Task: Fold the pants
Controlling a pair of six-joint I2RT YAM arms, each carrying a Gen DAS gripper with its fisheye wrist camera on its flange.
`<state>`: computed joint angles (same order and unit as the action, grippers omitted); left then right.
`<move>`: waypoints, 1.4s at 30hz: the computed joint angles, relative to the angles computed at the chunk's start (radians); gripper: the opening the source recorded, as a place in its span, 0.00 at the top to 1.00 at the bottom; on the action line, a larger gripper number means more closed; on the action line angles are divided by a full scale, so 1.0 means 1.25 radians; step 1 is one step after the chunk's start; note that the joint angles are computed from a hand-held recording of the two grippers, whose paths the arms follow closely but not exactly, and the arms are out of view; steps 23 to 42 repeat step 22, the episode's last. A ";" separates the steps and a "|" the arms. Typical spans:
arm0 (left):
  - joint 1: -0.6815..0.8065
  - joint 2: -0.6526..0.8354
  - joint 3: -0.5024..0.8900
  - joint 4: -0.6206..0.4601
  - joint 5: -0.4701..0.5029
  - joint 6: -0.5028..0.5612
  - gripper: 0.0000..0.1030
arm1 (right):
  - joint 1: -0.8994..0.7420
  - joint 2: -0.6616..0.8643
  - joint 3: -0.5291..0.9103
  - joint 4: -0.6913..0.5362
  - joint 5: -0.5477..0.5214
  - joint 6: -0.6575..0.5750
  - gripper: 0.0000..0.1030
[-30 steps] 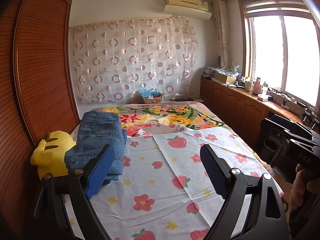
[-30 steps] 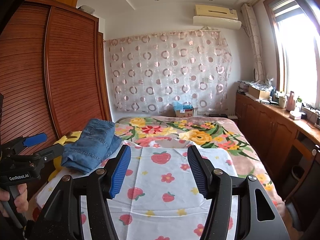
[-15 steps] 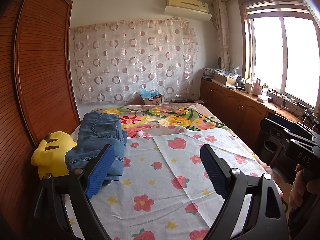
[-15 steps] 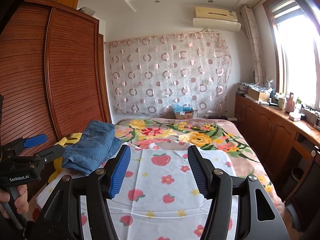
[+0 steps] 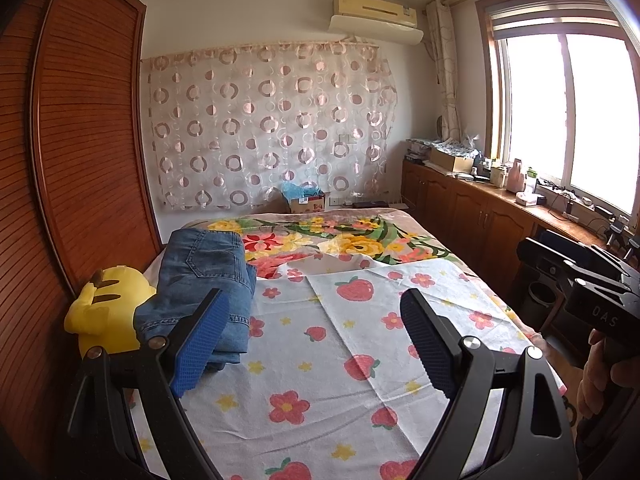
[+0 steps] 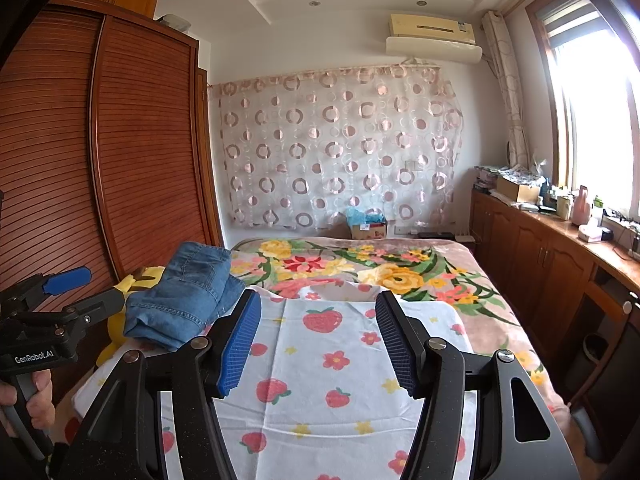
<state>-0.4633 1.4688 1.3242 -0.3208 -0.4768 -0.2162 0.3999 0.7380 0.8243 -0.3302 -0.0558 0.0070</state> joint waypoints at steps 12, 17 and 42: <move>0.001 -0.002 -0.006 0.005 0.002 0.000 0.15 | 0.006 -0.002 -0.004 0.003 0.006 0.002 0.40; 0.001 -0.003 -0.009 0.008 0.002 0.001 0.15 | 0.006 -0.002 -0.004 0.005 0.007 0.003 0.40; 0.000 -0.003 -0.011 0.009 -0.001 0.000 0.15 | 0.008 0.000 -0.004 0.007 0.011 0.005 0.40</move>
